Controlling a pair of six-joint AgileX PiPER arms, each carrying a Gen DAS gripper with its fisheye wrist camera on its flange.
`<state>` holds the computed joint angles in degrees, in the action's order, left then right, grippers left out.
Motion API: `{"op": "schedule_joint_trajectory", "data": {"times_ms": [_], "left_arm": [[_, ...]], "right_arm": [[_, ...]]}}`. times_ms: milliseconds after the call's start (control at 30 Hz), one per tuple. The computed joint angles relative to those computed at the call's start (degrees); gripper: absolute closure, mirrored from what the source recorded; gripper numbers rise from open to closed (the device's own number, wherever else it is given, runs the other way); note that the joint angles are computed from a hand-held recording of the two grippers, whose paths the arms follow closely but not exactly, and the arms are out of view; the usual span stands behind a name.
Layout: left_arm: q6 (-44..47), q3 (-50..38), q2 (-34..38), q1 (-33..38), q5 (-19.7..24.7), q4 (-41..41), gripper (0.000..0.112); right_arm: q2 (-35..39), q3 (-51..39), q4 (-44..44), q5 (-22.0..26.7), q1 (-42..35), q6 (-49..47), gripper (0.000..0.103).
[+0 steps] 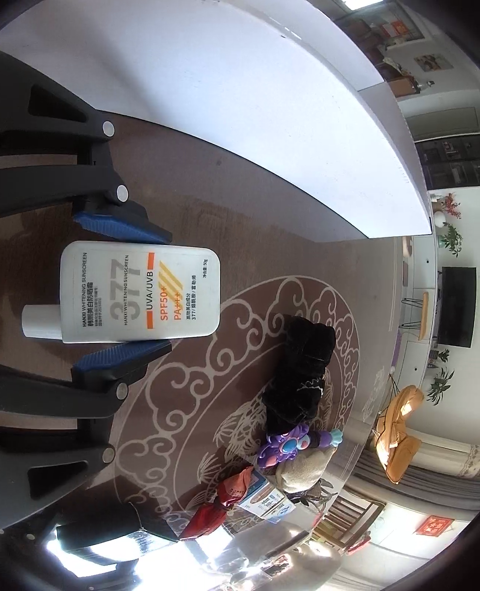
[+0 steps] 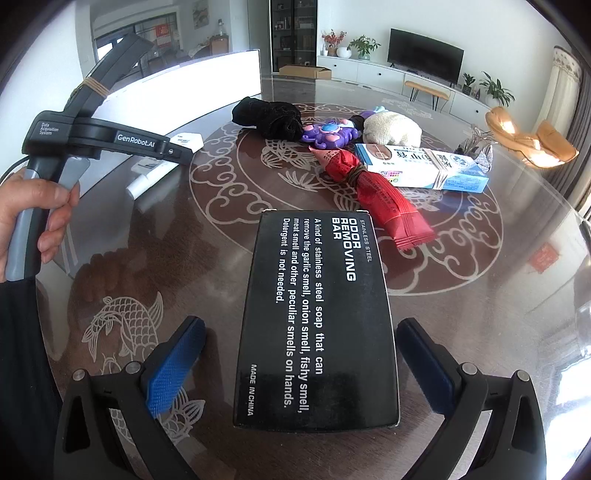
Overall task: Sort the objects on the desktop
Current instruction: 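Grasp the white sunscreen bottle with the left tool while the right tool lifts the soap box, then carry the sunscreen in the left tool while the right tool carries the soap box to the bin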
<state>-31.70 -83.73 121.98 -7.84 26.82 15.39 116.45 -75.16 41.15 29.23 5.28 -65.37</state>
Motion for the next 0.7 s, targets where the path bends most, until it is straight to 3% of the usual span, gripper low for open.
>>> {"op": "schedule_joint_trajectory", "data": {"times_ms": [100, 133, 167, 233, 400, 600, 700], "left_arm": [[-0.98, 8.66, -5.38, -0.78, -5.10, 0.60, 0.061], [-1.20, 11.09, -7.11, -1.09, -6.47, 0.43, 0.061], [-1.15, 13.23, -8.97, -1.27, -7.77, -0.08, 0.061], [-1.05, 17.70, -13.34, -1.29, -10.90, -1.34, 0.061], [5.63, 26.55, -25.82, 1.00, -15.61, -9.62, 0.061], [32.83, 29.30, -38.48, 14.26, -10.20, -33.15, 0.061], [40.42, 27.86, -39.81, 24.70, -5.97, -37.64, 0.061]], "right_arm": [[2.15, -6.29, -3.46, 8.28, -1.27, 5.22, 0.001], [2.86, -9.02, -4.83, 11.23, -1.52, 7.38, 0.016], [3.61, -11.89, -8.50, 13.20, -1.03, 11.41, 0.044], [5.47, -17.68, -12.53, 18.98, -0.73, 16.77, 0.044], [1.09, -17.81, -15.84, 20.61, 1.36, 19.58, 0.044], [0.40, -27.63, -12.21, 25.17, 8.67, 24.51, 0.044], [5.44, -39.72, -11.82, 28.28, 15.50, 30.35, 0.044]]}}
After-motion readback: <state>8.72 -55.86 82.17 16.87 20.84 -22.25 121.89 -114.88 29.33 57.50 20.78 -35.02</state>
